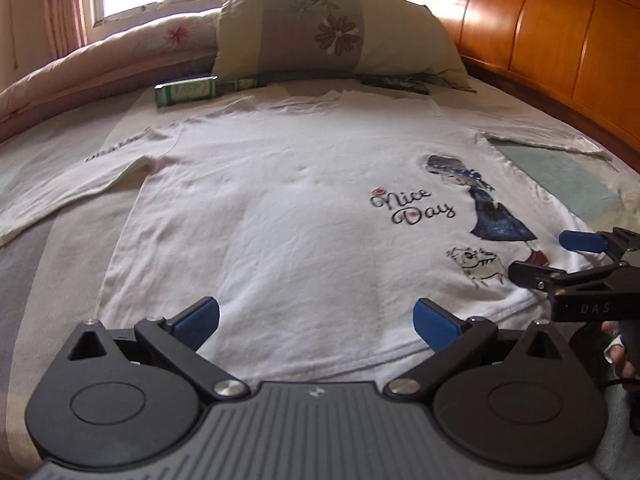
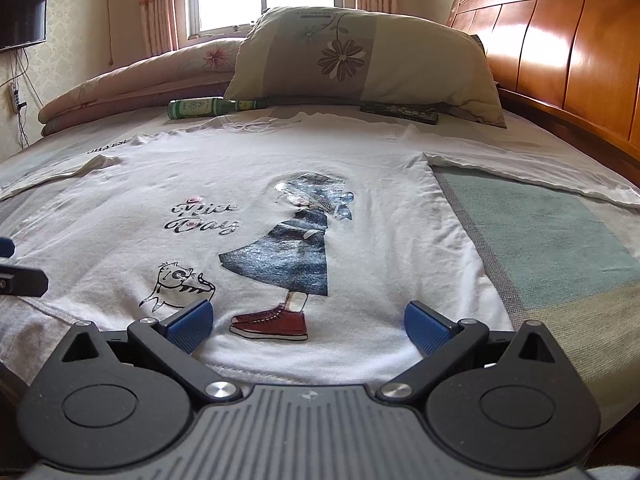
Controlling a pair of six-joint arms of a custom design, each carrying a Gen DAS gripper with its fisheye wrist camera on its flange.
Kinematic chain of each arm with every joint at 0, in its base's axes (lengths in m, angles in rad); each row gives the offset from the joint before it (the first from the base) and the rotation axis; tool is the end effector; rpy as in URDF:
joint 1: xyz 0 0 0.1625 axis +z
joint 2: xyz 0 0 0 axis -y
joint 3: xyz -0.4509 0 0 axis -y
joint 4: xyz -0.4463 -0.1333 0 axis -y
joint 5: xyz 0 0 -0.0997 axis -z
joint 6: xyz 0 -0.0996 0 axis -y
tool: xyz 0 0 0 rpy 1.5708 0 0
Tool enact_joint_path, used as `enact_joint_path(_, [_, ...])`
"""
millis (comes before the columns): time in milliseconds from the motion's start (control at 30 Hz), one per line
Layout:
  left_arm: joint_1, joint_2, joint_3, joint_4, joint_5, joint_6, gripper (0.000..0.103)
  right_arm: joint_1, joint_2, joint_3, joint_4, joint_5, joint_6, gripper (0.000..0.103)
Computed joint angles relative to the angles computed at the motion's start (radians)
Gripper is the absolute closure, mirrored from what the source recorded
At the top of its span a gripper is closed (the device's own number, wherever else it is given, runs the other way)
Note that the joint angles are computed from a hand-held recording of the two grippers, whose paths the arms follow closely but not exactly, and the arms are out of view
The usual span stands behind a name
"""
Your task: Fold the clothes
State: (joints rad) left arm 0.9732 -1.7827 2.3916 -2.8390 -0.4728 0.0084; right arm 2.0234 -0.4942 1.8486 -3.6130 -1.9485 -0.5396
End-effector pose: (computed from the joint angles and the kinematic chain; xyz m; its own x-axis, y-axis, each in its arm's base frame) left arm -0.0291 -0.4373 0.3733 -0.6796 -0.1891 -0.7088 0.4505 0.6550 -0.6066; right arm 0.3617 -0.5231 -0.0678 -0.6314 -0.5251 0.5706 -0.7720 0.4954 -0.3982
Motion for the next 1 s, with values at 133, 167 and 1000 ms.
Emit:
enact_joint_path(133, [0.009, 0.102, -0.029, -0.115, -0.046, 0.131, 0.001, -0.008, -0.016, 0.010, 0.010, 0.031, 0.043, 0.000])
enact_joint_path(167, [0.014, 0.125, -0.037, -0.126, -0.059, 0.147, 0.001, -0.013, -0.024, 0.014, 0.016, 0.046, 0.064, 0.000])
enact_joint_path(1000, [0.023, 0.029, 0.001, -0.056, -0.020, -0.049, 0.001, -0.087, -0.076, 0.066, -0.039, 0.184, 0.239, 0.000])
